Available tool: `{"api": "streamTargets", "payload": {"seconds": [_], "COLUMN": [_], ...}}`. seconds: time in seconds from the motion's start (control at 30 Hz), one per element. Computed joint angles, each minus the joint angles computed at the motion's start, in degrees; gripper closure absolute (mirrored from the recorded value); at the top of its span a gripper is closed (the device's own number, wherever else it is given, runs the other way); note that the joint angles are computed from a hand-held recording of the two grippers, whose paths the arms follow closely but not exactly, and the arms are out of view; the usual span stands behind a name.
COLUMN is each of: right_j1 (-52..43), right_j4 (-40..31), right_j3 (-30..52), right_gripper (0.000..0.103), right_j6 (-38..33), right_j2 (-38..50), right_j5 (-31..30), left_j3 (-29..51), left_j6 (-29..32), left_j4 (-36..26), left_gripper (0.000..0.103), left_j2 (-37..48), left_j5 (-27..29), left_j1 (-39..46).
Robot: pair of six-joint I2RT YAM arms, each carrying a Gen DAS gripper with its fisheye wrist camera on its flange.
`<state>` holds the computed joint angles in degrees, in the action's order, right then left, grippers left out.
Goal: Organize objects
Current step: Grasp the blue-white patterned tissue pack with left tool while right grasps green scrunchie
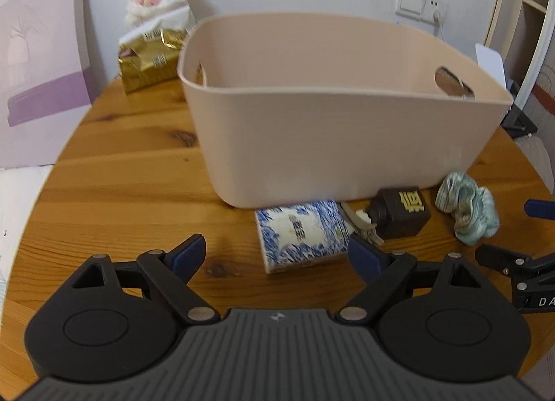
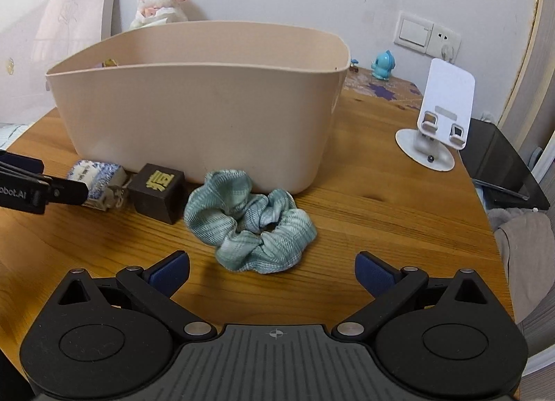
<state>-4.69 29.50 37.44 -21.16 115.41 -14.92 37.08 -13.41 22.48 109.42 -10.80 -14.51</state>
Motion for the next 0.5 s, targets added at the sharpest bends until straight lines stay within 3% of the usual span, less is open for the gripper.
{"api": "streamTargets", "payload": {"seconds": [0.5], "right_j1": [2.2], "right_j4": [2.4], "right_j3": [4.7], "right_gripper": [0.000], "right_j6": [1.2], "right_j2": [7.1], "right_j5": [1.0], "left_j3": [8.4], "left_j6": [-2.3], "left_j4": [-3.3], "left_gripper": [0.011], "left_j2": [7.9], "left_j5": [0.9], "left_j1": [-0.4]}}
